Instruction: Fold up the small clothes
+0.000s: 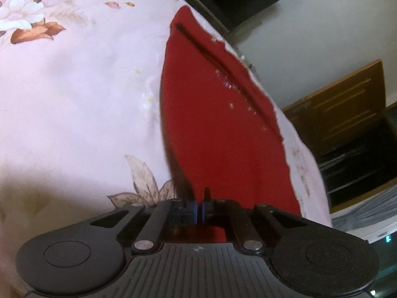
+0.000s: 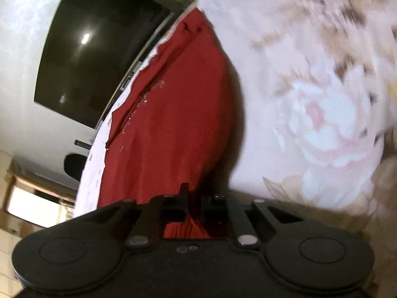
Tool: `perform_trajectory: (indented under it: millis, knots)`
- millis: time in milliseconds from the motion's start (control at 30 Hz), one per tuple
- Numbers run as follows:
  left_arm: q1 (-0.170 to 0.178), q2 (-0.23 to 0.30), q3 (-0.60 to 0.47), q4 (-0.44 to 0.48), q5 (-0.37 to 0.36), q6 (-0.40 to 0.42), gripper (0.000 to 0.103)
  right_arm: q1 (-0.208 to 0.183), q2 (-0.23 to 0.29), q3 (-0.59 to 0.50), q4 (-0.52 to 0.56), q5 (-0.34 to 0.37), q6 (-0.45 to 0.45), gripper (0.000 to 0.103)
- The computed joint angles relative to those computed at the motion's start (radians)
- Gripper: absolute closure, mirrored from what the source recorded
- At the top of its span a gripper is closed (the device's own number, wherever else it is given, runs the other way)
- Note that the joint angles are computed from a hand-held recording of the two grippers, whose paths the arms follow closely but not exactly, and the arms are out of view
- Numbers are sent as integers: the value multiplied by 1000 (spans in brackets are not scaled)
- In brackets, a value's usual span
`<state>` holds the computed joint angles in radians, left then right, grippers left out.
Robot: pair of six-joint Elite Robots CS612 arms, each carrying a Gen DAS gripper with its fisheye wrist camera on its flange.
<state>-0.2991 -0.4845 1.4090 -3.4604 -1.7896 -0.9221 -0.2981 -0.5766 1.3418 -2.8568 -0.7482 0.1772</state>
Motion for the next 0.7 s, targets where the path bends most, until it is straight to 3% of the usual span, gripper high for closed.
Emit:
perform_trajectory:
  millis: [167, 267, 333, 433, 533, 700]
  knots:
    - [0, -25, 41, -152, 36, 19, 100, 2, -40, 31, -109, 0, -65, 95]
    - [3, -24, 51, -137, 38, 30, 100, 0, -50, 39, -154, 2, -78, 96]
    - [3, -17, 60, -90, 42, 22, 100, -1, -50, 40, -127, -19, -103, 96]
    - [5, 17, 60, -158, 36, -49, 100, 11, -36, 34, -23, -114, -163, 99]
    - [0, 7, 57, -121, 48, -18, 100, -5, -13, 38, -52, -71, -34, 98]
    - [1, 14, 54, -148, 50, -49, 100, 5, -14, 33, -56, -94, -53, 98]
